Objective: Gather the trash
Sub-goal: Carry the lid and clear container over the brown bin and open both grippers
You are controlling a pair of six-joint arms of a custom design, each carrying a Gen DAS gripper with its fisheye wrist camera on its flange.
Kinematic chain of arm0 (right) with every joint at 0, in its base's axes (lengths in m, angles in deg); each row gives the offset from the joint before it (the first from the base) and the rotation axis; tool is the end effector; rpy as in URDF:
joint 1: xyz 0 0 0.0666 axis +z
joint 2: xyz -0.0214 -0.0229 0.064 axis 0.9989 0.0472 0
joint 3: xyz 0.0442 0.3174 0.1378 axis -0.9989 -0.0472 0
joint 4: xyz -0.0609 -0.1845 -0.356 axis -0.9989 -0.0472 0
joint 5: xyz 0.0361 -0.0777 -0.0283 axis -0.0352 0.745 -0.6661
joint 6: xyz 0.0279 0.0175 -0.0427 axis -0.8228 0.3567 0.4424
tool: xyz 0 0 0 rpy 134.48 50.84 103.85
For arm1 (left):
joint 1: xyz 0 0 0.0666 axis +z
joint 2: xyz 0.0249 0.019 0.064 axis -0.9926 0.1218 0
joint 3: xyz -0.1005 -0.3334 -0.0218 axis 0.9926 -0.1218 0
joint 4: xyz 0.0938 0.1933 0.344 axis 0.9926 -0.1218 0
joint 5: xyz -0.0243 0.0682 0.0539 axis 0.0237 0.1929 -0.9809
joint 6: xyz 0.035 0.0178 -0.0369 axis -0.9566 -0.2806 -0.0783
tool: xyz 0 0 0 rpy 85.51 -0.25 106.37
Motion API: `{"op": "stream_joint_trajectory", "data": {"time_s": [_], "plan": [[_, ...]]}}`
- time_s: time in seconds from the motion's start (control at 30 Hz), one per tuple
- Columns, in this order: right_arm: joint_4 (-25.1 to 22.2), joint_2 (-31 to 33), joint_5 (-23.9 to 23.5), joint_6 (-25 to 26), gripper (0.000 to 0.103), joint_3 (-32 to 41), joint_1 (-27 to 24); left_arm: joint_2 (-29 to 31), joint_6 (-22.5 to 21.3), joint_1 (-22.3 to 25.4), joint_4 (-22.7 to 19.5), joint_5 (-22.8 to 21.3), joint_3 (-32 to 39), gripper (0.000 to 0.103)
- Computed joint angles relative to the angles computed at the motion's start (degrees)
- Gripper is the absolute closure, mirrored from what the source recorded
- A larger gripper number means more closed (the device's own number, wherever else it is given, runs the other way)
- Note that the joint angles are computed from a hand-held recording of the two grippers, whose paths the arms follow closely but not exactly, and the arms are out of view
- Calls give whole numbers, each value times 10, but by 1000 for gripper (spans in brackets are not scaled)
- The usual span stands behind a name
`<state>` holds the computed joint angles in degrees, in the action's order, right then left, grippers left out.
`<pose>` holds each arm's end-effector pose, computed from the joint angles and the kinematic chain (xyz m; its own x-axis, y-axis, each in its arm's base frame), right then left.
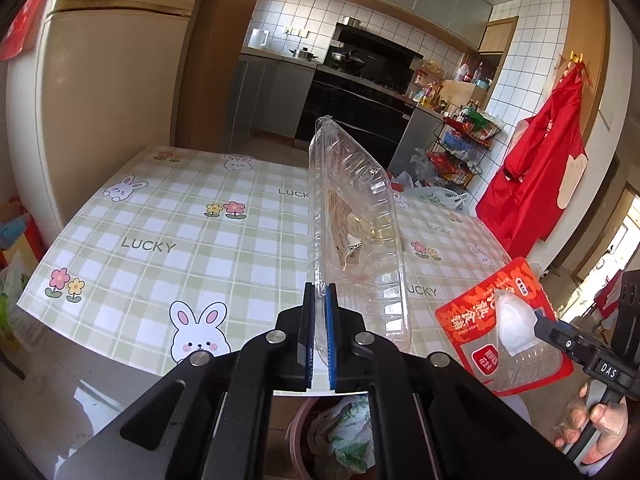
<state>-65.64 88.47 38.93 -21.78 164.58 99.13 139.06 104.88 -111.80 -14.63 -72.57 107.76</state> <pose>0.6108 0.1368 0.4733 -0.6583 0.0321 -0.7520 -0.2855 0.9138 0.2890 0.6230 -0.3384 0.4978 -0.6210 -0.1363 -0.7718 0.1521 0.9451 -0.2893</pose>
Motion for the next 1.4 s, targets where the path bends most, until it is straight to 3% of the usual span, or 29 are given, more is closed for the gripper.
{"op": "stream_joint_trajectory", "data": {"time_s": [0.13,0.3,0.83,1.07,1.17,1.3,1.4], "plan": [[-14,-18,-7,11,45,-26,9,-59,6,-2,46,-7,-94,98],[-40,-13,-21,22,45,-27,12,-91,10,-1,66,-12,-145,98],[-111,41,-37,30,43,21,16,-66,17,2,50,-6,-117,98],[-114,38,-30,38,42,21,20,-64,17,2,48,-4,-114,98],[-98,32,-18,31,35,16,19,-65,14,2,51,-3,-115,98],[-63,15,7,26,18,-1,15,-69,3,-3,53,-4,-117,98],[-9,-14,52,17,7,-33,14,-73,-5,-9,57,3,-123,98]]}}
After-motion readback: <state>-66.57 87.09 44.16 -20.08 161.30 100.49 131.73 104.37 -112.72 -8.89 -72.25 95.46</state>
